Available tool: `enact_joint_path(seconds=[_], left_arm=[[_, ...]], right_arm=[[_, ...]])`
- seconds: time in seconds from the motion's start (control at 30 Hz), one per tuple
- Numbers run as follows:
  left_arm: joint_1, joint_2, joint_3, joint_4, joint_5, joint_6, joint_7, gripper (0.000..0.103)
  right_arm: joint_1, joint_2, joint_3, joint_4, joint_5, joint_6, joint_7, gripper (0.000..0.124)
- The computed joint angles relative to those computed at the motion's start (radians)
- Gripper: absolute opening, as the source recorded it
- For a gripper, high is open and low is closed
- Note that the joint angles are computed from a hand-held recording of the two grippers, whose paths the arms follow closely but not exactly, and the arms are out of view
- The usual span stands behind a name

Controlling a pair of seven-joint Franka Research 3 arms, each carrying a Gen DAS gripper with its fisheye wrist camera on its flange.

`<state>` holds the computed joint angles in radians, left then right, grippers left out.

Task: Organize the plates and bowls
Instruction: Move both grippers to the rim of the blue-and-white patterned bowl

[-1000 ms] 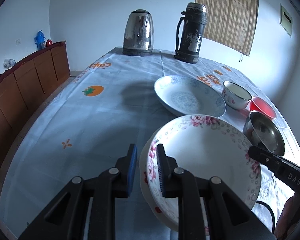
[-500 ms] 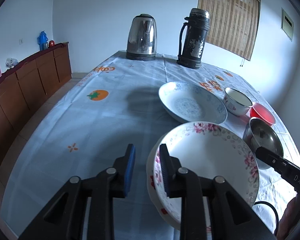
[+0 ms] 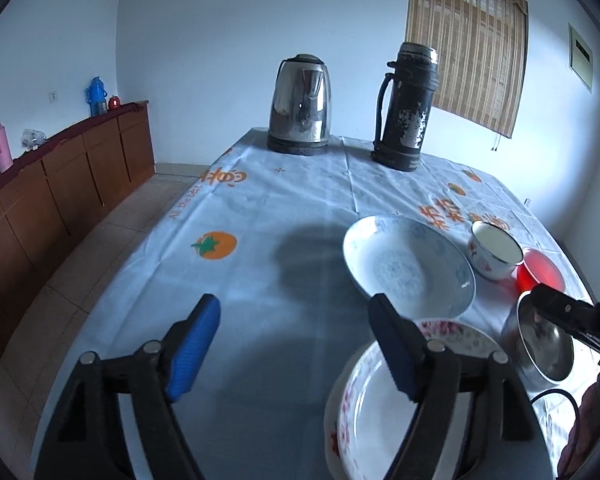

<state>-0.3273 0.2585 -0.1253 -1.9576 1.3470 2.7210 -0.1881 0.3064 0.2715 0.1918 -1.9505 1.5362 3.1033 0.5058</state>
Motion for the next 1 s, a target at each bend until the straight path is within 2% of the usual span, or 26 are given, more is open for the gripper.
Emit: enact_joint_path(seconds=[0.13, 0.27, 0.37, 0.43, 0.6, 0.73, 0.83, 0.9, 0.97, 1.0], left_arm=[[0.016, 0.058, 0.004, 0.064, -0.093, 0.007, 0.115, 0.078], [0.017, 0.119, 0.026, 0.129, -0.175, 0.049, 0.192, 0.078], [0.008, 0.168, 0.04, 0.188, -0.243, 0.056, 0.27, 0.078], [0.006, 0.2, 0.045, 0.226, -0.298, 0.065, 0.331, 0.078], [0.018, 0.279, 0.041, 0.323, -0.451, 0.089, 0.492, 0.077], [0.019, 0.34, 0.034, 0.398, -0.562, 0.067, 0.626, 0.076], [0.017, 0.379, 0.032, 0.449, -0.642, 0.046, 0.708, 0.075], [0.023, 0.4, 0.024, 0.474, -0.699, 0.044, 0.764, 0.07], [0.024, 0.416, 0.022, 0.495, -0.749, 0.034, 0.812, 0.069], [0.018, 0.422, 0.029, 0.503, -0.765, 0.029, 0.824, 0.069]], right_arm=[[0.02, 0.045, -0.041, 0.027, -0.258, -0.021, 0.285, 0.063], [0.012, 0.09, -0.05, 0.072, -0.394, -0.052, 0.435, 0.062], [0.049, 0.125, -0.11, 0.1, -0.562, -0.086, 0.61, 0.054], [0.056, 0.145, -0.133, 0.122, -0.639, -0.13, 0.704, 0.044], [0.043, 0.195, -0.148, 0.183, -0.772, -0.19, 0.861, 0.042], [0.03, 0.221, -0.151, 0.219, -0.874, -0.217, 0.951, 0.042], [-0.014, 0.24, -0.11, 0.253, -0.914, -0.255, 0.966, 0.042], [-0.038, 0.248, -0.083, 0.273, -0.942, -0.279, 0.965, 0.041], [-0.011, 0.257, -0.121, 0.297, -1.017, -0.318, 1.045, 0.041], [-0.015, 0.262, -0.118, 0.308, -1.033, -0.336, 1.062, 0.041]])
